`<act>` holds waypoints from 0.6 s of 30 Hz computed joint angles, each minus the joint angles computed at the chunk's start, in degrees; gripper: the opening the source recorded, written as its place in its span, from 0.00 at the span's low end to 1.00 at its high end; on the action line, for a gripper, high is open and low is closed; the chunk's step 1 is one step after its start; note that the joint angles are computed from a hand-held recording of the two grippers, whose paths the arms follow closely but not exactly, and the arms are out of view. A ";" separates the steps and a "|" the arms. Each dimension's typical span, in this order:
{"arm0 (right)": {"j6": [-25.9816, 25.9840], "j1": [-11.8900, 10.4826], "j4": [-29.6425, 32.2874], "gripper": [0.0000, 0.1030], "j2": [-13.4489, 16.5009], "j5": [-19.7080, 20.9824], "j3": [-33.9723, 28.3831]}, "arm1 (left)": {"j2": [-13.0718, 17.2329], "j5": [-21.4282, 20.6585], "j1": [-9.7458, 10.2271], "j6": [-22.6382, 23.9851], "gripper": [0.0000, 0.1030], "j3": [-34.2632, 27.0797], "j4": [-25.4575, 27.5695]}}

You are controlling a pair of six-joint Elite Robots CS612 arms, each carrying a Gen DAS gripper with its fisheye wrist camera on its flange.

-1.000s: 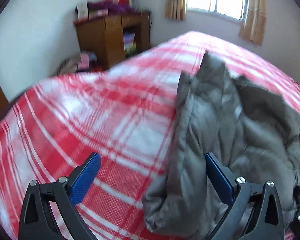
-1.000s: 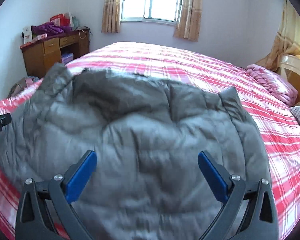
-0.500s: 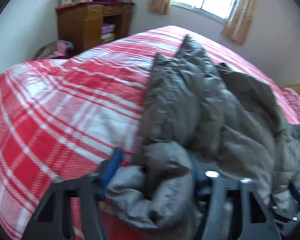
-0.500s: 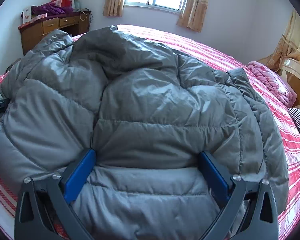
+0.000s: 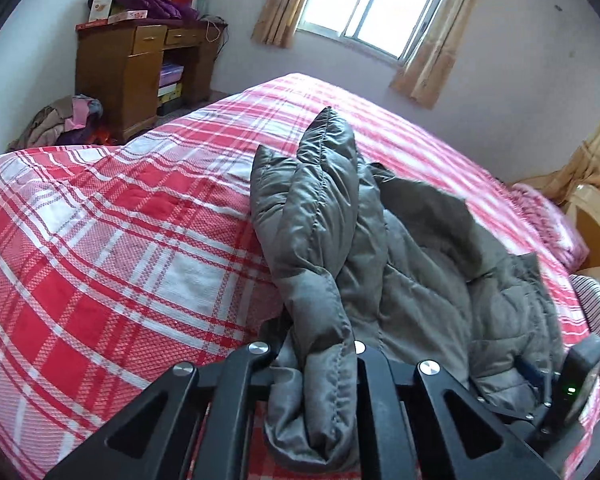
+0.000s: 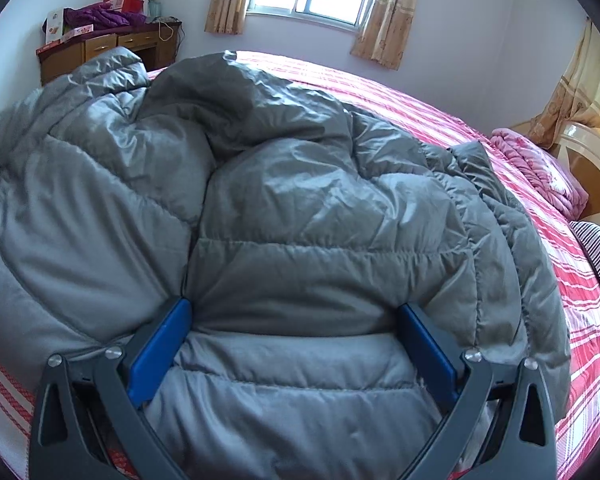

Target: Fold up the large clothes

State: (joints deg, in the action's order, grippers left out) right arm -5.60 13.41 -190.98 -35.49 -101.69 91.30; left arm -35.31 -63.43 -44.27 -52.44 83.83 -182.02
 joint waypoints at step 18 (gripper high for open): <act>-4.38 2.99 1.10 0.99 -2.42 11.91 2.21 | -8.50 15.11 -4.09 7.49 0.06 9.07 -5.99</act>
State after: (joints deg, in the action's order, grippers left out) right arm -9.98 16.40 -189.88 -37.91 -89.78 93.52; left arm -43.81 -48.32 -48.37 -44.95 92.90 -188.01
